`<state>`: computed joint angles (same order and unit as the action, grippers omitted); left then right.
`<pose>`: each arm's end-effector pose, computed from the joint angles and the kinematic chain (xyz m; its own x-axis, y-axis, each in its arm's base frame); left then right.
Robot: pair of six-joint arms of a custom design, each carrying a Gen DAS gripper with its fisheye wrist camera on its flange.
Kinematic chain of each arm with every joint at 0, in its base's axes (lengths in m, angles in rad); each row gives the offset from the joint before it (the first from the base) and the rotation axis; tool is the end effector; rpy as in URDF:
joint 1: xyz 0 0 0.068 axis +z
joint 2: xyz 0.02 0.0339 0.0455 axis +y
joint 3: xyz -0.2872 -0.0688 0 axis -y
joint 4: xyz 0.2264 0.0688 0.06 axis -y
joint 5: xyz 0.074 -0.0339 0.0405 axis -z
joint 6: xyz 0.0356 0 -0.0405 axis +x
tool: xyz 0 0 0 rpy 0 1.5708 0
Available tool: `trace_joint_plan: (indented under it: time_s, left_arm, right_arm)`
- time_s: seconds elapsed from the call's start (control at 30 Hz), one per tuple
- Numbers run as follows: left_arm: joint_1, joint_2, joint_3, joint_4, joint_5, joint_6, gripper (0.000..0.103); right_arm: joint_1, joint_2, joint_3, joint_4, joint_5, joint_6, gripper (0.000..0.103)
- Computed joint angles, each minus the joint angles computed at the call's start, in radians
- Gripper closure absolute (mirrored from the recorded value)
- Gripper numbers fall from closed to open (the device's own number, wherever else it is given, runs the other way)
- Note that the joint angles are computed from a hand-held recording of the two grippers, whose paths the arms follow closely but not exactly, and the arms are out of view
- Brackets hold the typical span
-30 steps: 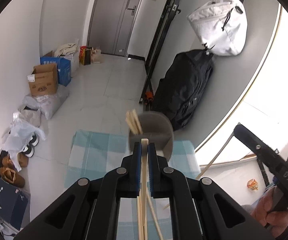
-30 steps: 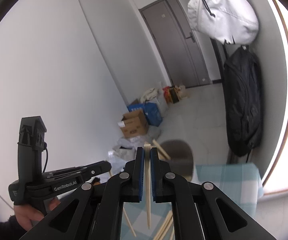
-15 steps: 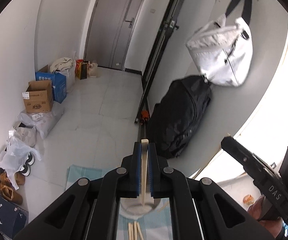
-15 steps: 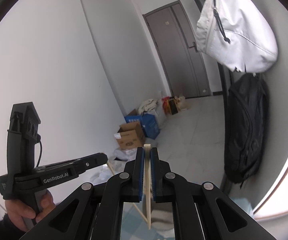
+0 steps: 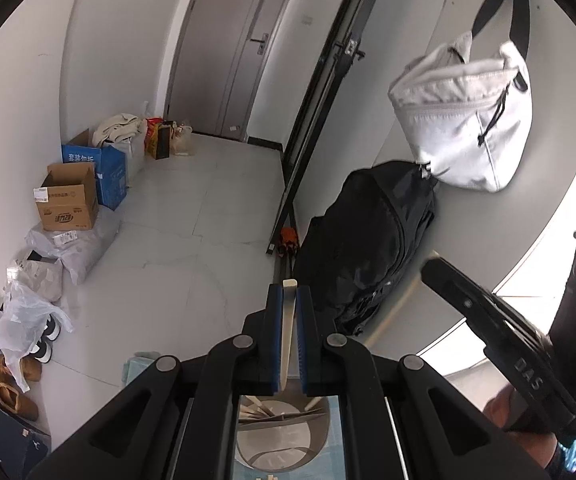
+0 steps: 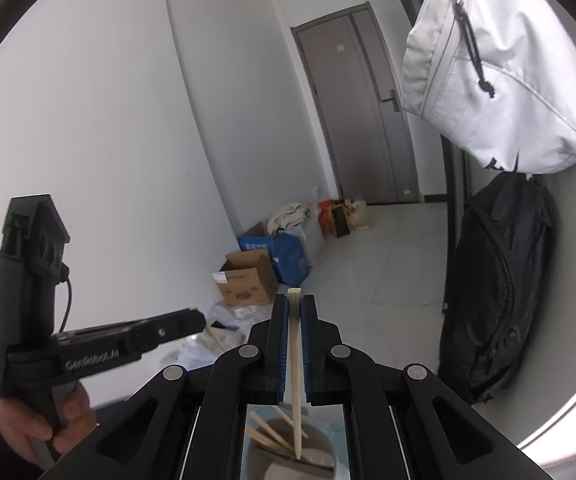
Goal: Organize utensils
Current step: 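Raise both held chopsticks upright and carry them over the utensil holder, then open both grippers to drop the chopsticks into the holder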
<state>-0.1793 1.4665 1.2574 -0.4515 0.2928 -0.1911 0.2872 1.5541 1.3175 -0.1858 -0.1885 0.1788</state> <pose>0.3026 -0.0653 0.3445 -0.6678 -0.0638 -0.7416 0.2731 0.9058 -0.3239 0.3326 0.1052 0.3612 -0.4655 0.0447 -0.8839 -0.3652 0.9000 0.2378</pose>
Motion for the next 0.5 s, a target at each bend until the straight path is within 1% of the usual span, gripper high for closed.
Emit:
trace_joint_plan:
  time_s: [0.17,0.37,0.43,0.5]
  left_arm:
    - [-0.006,0.034,0.017,-0.021,0.008,0.036,0.101]
    - [-0.003,0.059,0.026,-0.059,0.029,0.069,0.101]
    - [0.012,0.077,0.037,-0.085,0.067,0.070,0.101]
    - [0.021,0.086,0.033,-0.087,0.089,0.063,0.101]
  right_arm:
    - [0.001,0.045,-0.002,0.021,-0.005,-0.016,0.098]
    - [0.010,0.063,-0.025,0.039,-0.007,-0.023,0.098]
    - [0.015,0.066,-0.028,0.041,-0.005,-0.026,0.098]
    - [0.017,0.070,-0.041,0.049,-0.010,-0.028,0.098]
